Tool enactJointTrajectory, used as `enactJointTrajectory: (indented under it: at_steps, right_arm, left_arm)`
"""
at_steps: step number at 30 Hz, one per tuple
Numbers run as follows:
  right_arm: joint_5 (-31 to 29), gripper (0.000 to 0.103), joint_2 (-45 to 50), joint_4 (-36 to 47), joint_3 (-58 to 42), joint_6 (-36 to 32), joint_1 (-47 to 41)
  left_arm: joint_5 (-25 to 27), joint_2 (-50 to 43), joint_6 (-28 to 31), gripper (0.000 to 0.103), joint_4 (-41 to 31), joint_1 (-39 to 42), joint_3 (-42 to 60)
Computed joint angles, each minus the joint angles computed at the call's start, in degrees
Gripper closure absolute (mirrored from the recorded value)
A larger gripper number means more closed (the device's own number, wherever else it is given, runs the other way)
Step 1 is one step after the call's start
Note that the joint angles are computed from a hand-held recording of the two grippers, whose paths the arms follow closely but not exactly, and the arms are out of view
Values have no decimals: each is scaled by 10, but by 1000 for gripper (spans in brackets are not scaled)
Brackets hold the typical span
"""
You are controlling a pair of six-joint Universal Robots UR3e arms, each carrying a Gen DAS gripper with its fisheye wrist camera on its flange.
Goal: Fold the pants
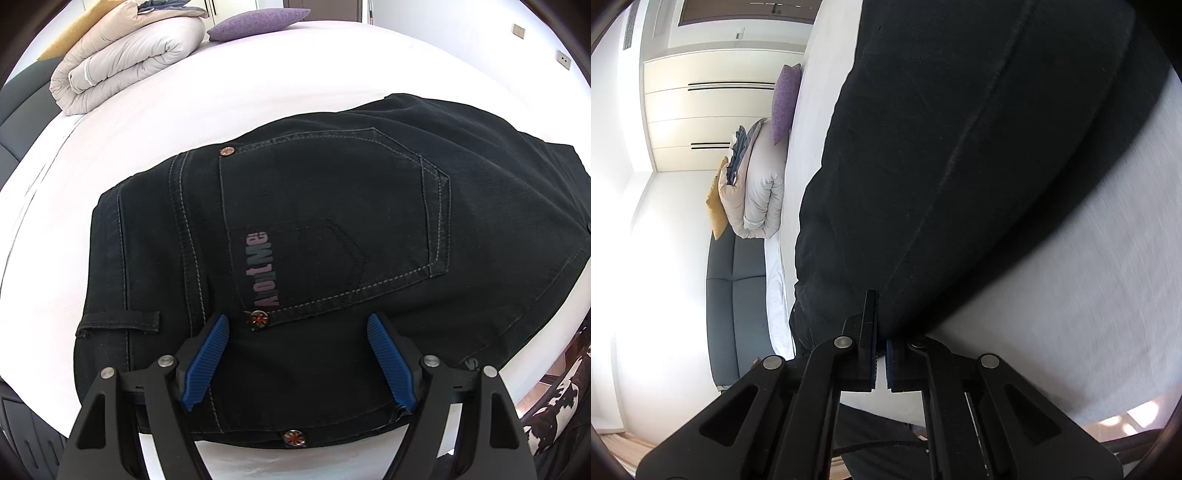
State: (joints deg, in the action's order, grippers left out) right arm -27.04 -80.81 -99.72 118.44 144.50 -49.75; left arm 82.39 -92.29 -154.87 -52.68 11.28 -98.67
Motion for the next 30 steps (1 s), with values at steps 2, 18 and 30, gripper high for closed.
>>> enactJointTrajectory:
  at_steps: [2,18,30]
  right_arm:
    - [1,101,-5,8,9,-10,-1]
    - [37,101,26,31,9,-31,-67]
    - [-66,98,-29,179,-49,-147,-126]
  left_arm:
    - [2,-1,2,22,0,1,1]
    - [-14,12,17,22,6,19,-19]
    - [-33,43,31,23,13,44,-49]
